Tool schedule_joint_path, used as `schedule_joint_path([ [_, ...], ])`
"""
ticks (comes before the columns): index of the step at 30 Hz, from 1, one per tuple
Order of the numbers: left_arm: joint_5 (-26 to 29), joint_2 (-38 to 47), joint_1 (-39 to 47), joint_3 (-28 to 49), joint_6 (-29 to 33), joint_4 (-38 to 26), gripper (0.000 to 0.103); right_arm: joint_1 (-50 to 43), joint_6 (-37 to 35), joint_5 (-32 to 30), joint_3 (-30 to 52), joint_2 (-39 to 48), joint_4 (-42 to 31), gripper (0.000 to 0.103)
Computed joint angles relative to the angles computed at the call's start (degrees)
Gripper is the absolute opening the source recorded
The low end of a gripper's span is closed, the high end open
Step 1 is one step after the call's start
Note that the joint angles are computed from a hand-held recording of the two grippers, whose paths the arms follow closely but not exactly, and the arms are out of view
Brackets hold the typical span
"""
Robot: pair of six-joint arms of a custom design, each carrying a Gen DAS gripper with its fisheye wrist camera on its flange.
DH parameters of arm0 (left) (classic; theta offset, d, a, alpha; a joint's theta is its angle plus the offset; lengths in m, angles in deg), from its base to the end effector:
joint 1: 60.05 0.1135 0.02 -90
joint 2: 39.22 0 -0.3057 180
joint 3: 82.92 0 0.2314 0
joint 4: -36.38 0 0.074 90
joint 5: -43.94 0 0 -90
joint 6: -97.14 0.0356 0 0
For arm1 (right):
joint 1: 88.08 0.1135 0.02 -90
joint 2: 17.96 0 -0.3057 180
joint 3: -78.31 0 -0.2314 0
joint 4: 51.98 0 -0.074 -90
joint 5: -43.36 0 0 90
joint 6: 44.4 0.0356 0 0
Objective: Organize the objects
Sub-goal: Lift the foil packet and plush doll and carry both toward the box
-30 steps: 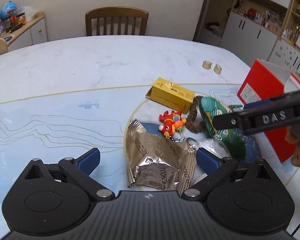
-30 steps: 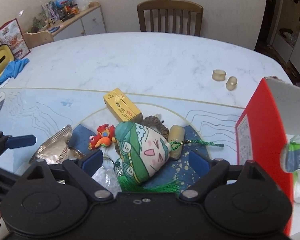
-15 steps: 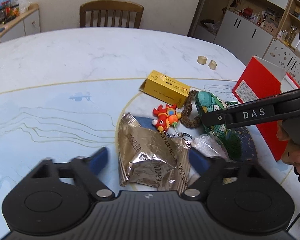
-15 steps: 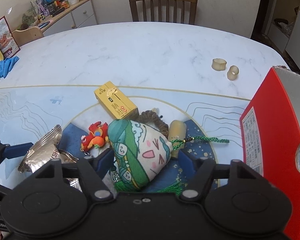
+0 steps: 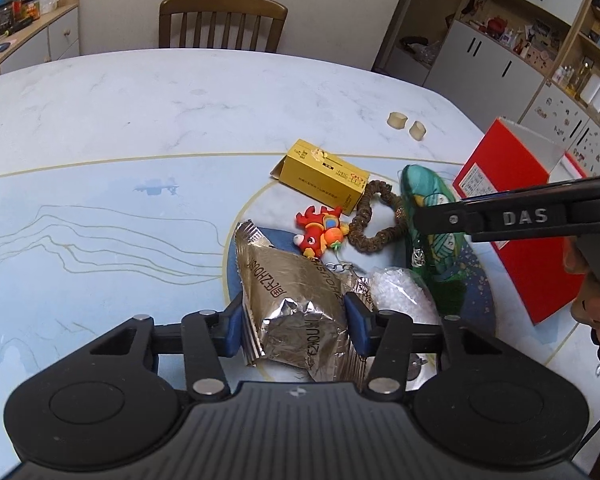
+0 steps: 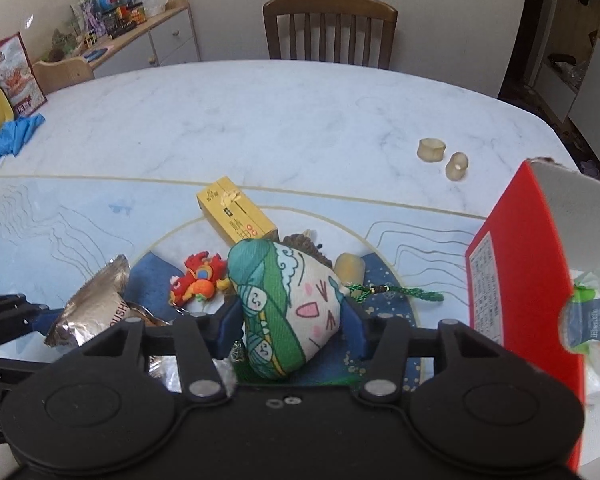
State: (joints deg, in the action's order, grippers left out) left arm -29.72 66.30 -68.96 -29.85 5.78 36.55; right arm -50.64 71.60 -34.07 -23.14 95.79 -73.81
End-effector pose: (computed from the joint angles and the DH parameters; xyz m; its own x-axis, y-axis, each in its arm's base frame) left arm 0.3037 -0.0578 0.1390 -0.7888 0.1006 -0.6063 0.3000 0.9240 -0.2370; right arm 0.3155 0.2318 0.1687 -0.8176 -0.0871 -0.5692 -0.1568 0.9848 0.0745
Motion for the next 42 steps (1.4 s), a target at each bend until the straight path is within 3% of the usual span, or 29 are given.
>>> schedule_joint_path([
  [10,1.1,-7.5,1.7,1.6,-0.8,-8.8,0.046,0.5,-1.2,-1.3,-4.4,-9.9,-1.5,0.051],
  [23,3.4,-16.8,0.2,5.2,-1.2,-19.3,0.043,-2.4,-5.3,-2.3,-7.6,-26.1,-9.5,0.051],
  [32,1.9,-20.2,-8.9,11.5,-5.1,-24.2,0.043,-10.2,-9.5,-4.1,-9.2,-35.7,-15.2,0.052],
  [42,-3.9,-14.8,-21.7,20.3,-9.5,-25.3,0.043,-25.4,-17.6,-9.5,-11.3,-41.5,-16.6,0.052],
])
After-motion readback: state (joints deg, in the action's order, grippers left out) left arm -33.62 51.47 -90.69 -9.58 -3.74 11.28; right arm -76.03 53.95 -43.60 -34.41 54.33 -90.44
